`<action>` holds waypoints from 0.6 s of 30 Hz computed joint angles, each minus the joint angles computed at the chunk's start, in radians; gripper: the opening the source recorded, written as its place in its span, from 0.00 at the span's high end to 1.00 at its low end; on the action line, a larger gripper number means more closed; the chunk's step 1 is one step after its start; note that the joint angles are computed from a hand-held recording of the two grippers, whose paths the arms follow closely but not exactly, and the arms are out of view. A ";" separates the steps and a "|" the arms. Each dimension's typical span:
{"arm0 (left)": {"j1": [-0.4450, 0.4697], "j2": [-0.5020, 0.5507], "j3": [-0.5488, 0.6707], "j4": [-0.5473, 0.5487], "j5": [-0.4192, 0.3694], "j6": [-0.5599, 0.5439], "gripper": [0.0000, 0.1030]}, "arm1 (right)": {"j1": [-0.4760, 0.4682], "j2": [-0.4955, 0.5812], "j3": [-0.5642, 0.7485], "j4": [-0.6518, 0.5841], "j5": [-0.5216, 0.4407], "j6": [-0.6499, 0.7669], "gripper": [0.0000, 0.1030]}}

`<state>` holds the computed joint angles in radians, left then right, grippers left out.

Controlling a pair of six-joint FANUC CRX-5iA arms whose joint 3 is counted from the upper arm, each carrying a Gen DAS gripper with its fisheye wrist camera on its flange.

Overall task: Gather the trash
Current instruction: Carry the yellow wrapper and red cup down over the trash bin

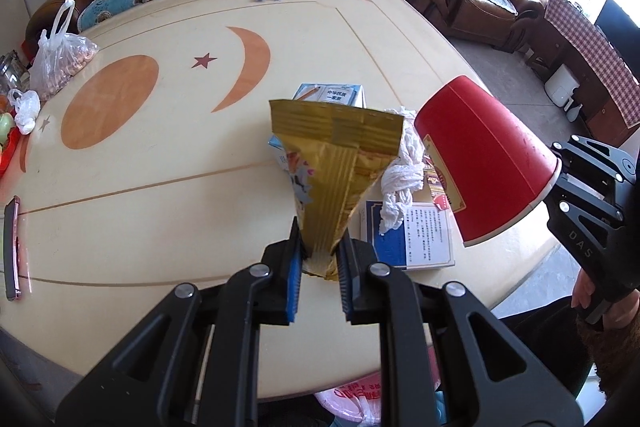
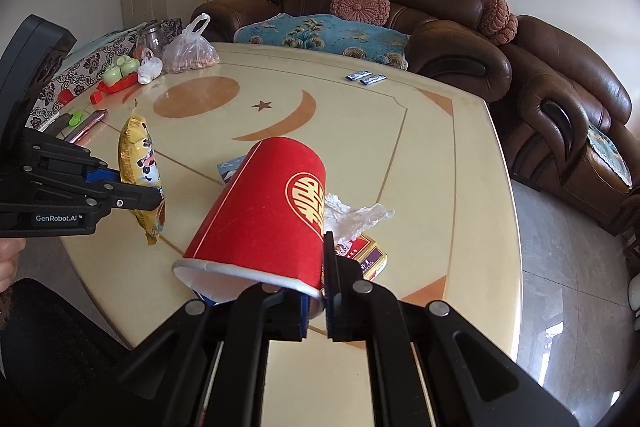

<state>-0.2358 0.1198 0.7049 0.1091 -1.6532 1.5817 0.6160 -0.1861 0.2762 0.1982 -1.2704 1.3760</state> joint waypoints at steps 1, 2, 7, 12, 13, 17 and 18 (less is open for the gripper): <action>-0.002 -0.008 -0.003 0.002 0.000 0.000 0.84 | 0.009 -0.007 -0.001 0.007 -0.005 -0.005 0.94; -0.005 -0.016 -0.005 0.001 -0.001 0.004 0.84 | 0.019 -0.015 -0.003 0.016 -0.011 -0.011 0.94; -0.029 -0.050 -0.010 -0.017 -0.014 -0.001 0.84 | 0.074 -0.054 -0.015 0.059 -0.037 -0.050 0.94; -0.060 -0.092 -0.036 -0.041 -0.019 0.010 0.84 | 0.139 -0.101 -0.038 0.105 -0.071 -0.094 0.94; -0.065 -0.099 -0.042 -0.040 -0.022 0.014 0.84 | 0.153 -0.112 -0.043 0.116 -0.077 -0.106 0.94; -0.081 -0.138 -0.082 -0.038 -0.021 0.017 0.84 | 0.219 -0.156 -0.068 0.157 -0.105 -0.159 0.94; -0.085 -0.148 -0.093 -0.036 -0.020 0.017 0.84 | 0.241 -0.170 -0.079 0.172 -0.113 -0.174 0.94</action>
